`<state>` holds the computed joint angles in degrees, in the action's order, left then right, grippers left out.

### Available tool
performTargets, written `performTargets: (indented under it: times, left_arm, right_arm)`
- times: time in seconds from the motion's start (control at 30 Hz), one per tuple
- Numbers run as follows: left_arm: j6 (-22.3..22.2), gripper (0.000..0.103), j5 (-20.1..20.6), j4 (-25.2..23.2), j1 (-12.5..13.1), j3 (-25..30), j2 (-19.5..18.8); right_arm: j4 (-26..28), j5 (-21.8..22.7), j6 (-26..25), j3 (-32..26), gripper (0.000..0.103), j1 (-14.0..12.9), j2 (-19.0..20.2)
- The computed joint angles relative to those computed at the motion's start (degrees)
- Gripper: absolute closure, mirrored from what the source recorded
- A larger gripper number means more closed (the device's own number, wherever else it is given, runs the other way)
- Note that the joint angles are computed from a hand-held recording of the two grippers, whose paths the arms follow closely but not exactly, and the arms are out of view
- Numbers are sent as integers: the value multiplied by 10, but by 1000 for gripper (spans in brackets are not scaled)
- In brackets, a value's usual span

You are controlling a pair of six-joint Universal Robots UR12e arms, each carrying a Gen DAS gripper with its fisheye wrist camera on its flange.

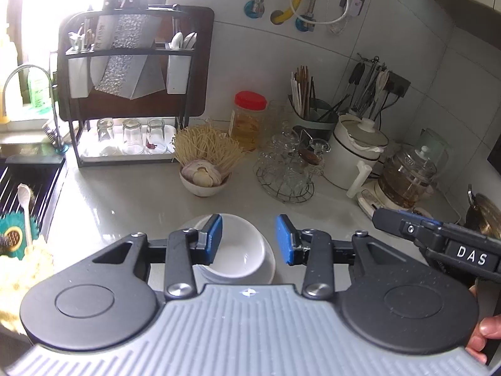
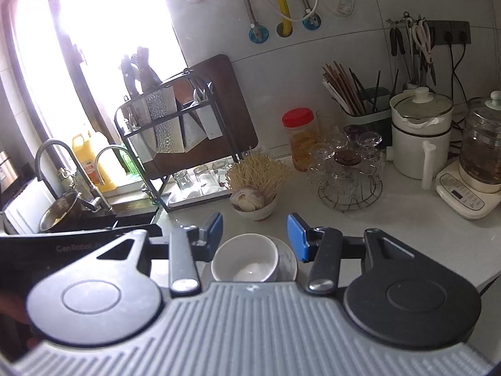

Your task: Organize plates and bowls

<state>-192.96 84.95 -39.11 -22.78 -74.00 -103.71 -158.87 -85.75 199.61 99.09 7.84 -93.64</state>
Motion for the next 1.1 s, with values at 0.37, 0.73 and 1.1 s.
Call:
performTargets:
  times: [0.37,0.73,1.1]
  left_arm:
    - [-43,57,64,12,-41,-53,43]
    - [-55,37,109,1,-71,-86,76]
    - [-46,8,145,-9,-86,-97,91]
  right_arm:
    - [-11,23,-25,57,53,-14,-56]
    - [-5,18,-36,89,53,-12,-92]
    - [10,-27,-31,105,27,-10,-116]
